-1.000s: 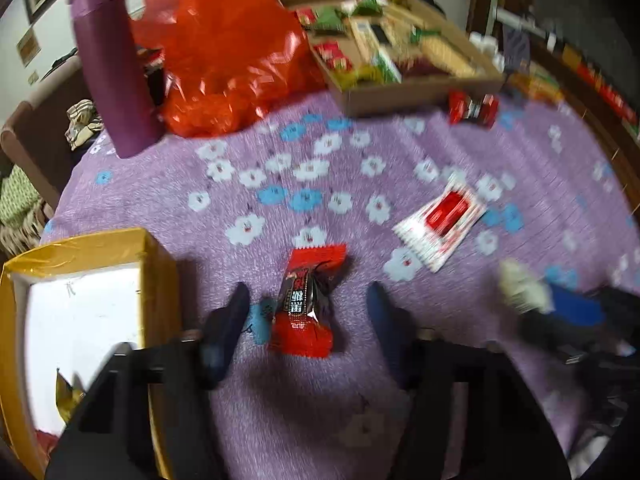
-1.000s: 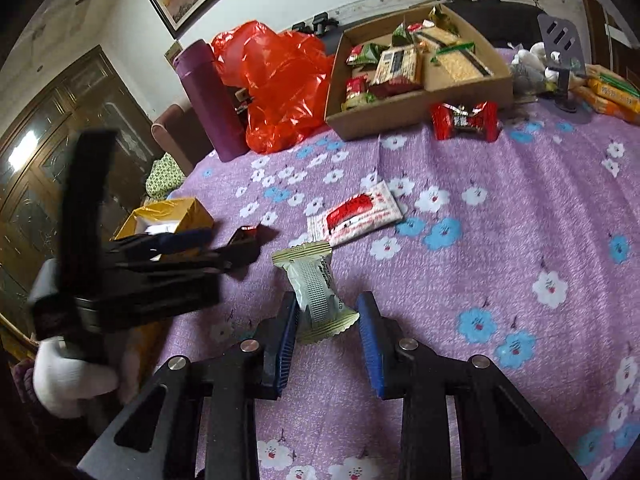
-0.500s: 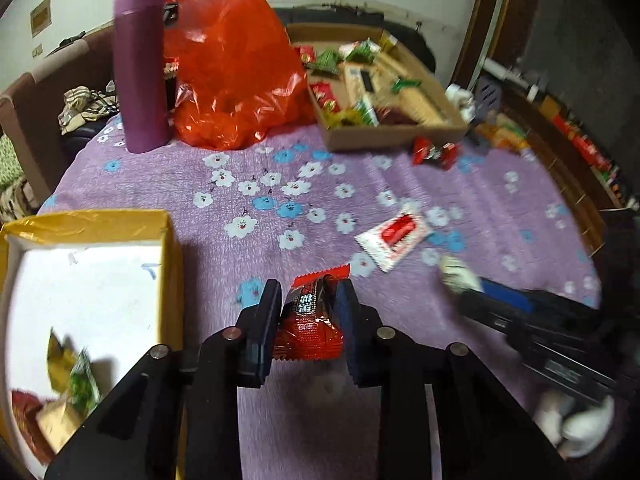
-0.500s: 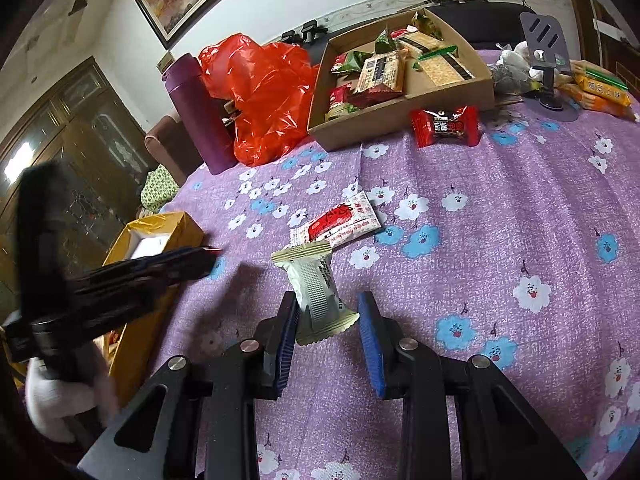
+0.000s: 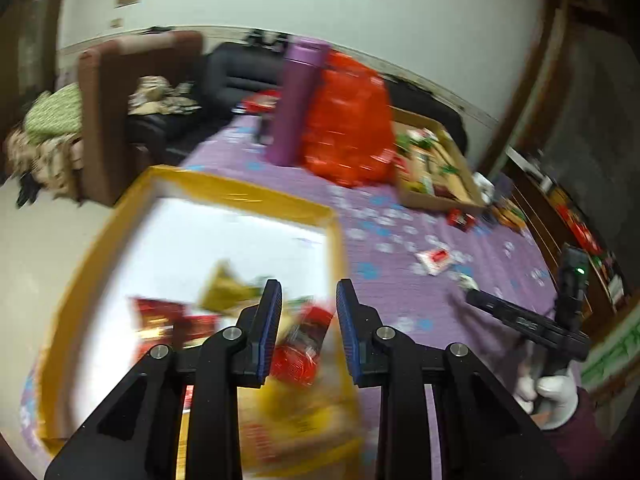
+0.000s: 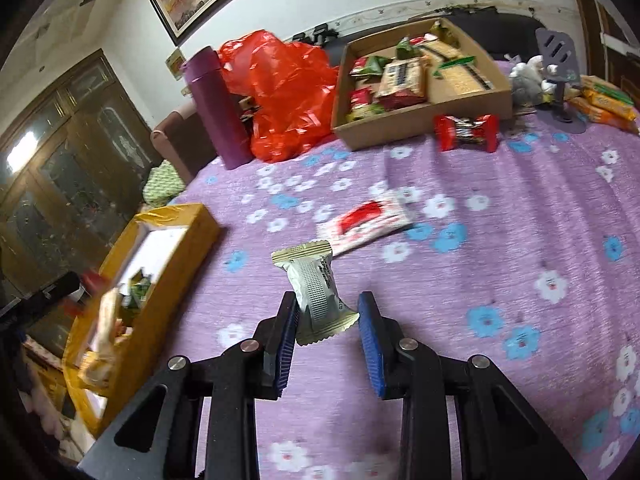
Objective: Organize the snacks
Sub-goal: 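Release the red candy and pale green candy into the tray box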
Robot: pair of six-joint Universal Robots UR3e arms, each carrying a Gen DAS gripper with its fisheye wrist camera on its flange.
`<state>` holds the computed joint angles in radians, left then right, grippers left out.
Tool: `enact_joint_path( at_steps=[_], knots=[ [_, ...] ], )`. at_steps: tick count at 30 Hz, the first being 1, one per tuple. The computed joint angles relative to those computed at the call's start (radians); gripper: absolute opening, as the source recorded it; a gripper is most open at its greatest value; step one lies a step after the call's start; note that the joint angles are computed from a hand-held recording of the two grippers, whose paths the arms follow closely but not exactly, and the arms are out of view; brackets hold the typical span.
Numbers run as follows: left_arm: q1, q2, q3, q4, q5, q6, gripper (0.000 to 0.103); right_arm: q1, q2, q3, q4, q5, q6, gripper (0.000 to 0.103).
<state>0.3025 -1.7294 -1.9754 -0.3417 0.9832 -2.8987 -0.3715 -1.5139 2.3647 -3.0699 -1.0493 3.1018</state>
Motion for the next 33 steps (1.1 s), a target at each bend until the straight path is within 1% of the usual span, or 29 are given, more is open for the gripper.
enact_joint_path(
  at_steps=[2,5,8,11,13,15,16,17,18,20,22,23,24,26,28,31,32,33],
  knots=[
    [0.067,-0.010,-0.010,-0.004,-0.018,0.004,0.026,0.051,-0.003,-0.040,0.041,0.001,0.012,0.031],
    [0.127,-0.043,-0.017,-0.002,-0.036,0.005,0.026,0.143,0.020,-0.110,0.082,-0.005,0.045,0.031],
    [0.181,-0.058,-0.038,-0.004,-0.062,-0.003,0.026,0.273,0.092,-0.235,0.126,-0.030,0.094,0.031],
    [0.252,-0.018,-0.098,-0.031,-0.141,0.035,0.026,0.391,0.171,-0.373,0.174,-0.062,0.130,0.031],
    [0.285,0.019,-0.140,-0.049,-0.181,0.064,0.028,0.473,0.238,-0.489,0.211,-0.113,0.150,0.031],
    [0.321,0.058,-0.170,-0.100,-0.232,0.100,0.037,0.537,0.308,-0.603,0.253,-0.167,0.163,0.031],
    [0.340,0.082,-0.190,-0.132,-0.254,0.117,0.049,0.567,0.351,-0.671,0.278,-0.196,0.170,0.031],
    [0.353,0.099,-0.204,-0.153,-0.268,0.125,0.060,0.588,0.387,-0.725,0.301,-0.216,0.175,0.031],
    [0.363,0.113,-0.215,-0.168,-0.283,0.131,0.063,0.608,0.429,-0.789,0.331,-0.237,0.180,0.033],
    [0.393,0.146,-0.248,-0.224,-0.335,0.176,0.065,0.649,0.522,-0.928,0.382,-0.290,0.200,0.034],
    [0.414,0.179,-0.262,-0.315,-0.367,0.232,0.067,0.652,0.550,-0.970,0.396,-0.281,0.213,0.037],
    [0.421,0.190,-0.268,-0.341,-0.376,0.248,0.068,0.647,0.547,-0.968,0.393,-0.265,0.222,0.040],
    [0.431,0.202,-0.274,-0.376,-0.390,0.271,0.068,0.638,0.540,-0.954,0.367,-0.240,0.236,0.045],
    [0.442,0.212,-0.271,-0.440,-0.404,0.308,0.068,0.618,0.502,-0.897,0.324,-0.220,0.254,0.054],
    [0.451,0.225,-0.281,-0.472,-0.412,0.329,0.069,0.596,0.442,-0.823,0.338,-0.193,0.213,0.054],
    [0.448,0.233,-0.297,-0.478,-0.409,0.332,0.068,0.603,0.371,-0.728,0.359,-0.206,0.138,0.048],
    [0.445,0.240,-0.307,-0.476,-0.408,0.330,0.069,0.610,0.360,-0.711,0.356,-0.213,0.126,0.040],
    [0.442,0.245,-0.311,-0.475,-0.406,0.326,0.069,0.618,0.343,-0.685,0.350,-0.223,0.111,0.035]
  ],
)
